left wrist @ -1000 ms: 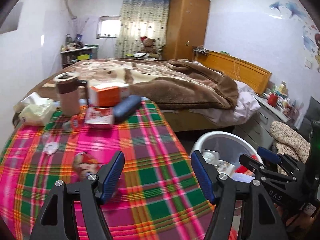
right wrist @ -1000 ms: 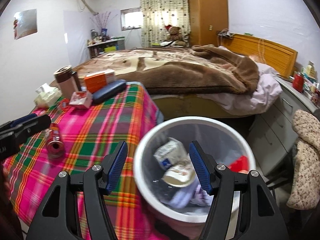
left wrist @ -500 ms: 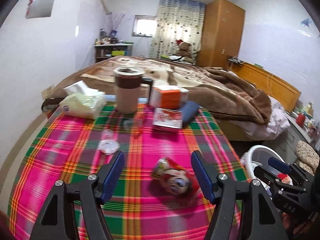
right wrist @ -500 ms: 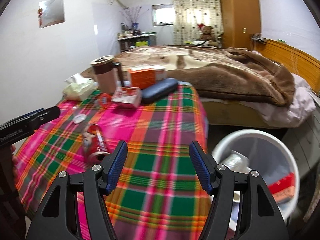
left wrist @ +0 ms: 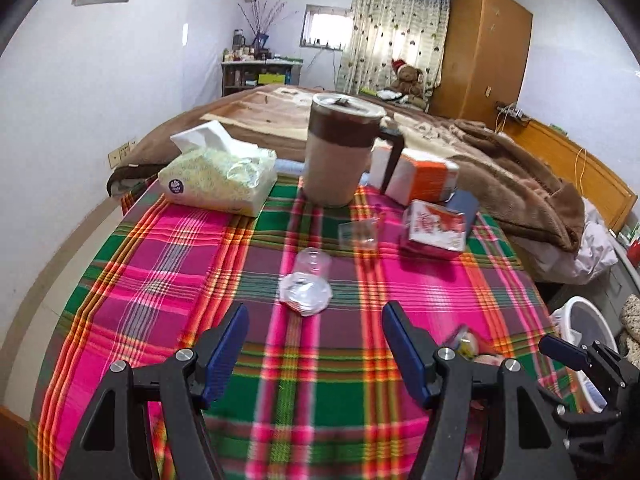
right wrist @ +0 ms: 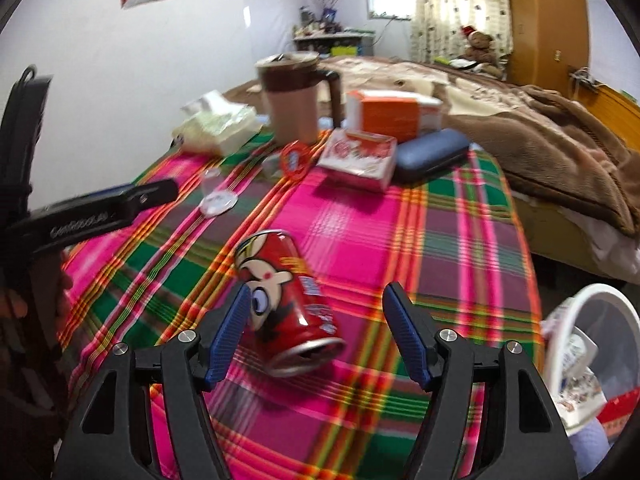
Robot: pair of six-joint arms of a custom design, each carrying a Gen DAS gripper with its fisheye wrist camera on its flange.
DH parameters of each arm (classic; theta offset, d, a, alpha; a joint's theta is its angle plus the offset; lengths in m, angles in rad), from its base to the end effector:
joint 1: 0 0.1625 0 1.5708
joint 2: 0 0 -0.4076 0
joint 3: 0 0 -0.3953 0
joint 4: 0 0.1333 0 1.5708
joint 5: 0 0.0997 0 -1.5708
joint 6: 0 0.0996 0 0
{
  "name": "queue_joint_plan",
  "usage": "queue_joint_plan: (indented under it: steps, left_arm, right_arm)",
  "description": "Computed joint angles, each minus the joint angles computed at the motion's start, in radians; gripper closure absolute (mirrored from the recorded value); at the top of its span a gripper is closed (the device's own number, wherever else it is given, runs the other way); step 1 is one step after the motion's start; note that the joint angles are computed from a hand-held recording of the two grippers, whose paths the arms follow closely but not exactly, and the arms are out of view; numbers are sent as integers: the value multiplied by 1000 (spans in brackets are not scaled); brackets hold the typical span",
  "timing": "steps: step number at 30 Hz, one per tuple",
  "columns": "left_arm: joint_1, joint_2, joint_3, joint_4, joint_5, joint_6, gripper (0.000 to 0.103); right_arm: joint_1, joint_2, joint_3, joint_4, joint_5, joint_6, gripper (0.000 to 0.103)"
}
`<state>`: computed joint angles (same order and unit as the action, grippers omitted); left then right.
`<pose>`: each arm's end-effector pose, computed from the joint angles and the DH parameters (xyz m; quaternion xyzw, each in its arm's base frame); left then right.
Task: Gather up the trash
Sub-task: 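Move the left tool to the clear plastic cup while the right tool approaches the red can, then grasp the clear plastic cup with the left tool while the right tool grasps the red cartoon can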
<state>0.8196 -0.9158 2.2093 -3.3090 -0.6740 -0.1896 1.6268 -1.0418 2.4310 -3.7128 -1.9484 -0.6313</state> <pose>-0.1687 -0.4900 0.0923 0.1517 0.8710 -0.3688 0.2869 0.1196 -0.4071 0.1262 0.2428 -0.8833 0.2967 0.2698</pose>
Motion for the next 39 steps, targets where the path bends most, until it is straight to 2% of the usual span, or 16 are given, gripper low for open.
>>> queue_joint_plan:
  steps: [9,13,18,23,32,39]
  left_arm:
    - [88,52,-103,41,-53,86,34]
    - [107,81,-146,56,-47,107,34]
    - [129,104,-182,72,-50,119,34]
    - [131,131,-204,44,-30,155,35]
    - [148,142,-225,76,-49,150,67]
    - [140,148,-221,55,-45,166,71]
  right_arm:
    - [14,57,-77,81,-32,16,33]
    - [11,77,-116,121,-61,41,33]
    - [0,86,-143,126,-53,62,33]
    - [-3,98,-162,117,-61,75,39]
    - [-6,112,-170,90,-62,85,42]
    - [3,127,-171,56,-84,72,44]
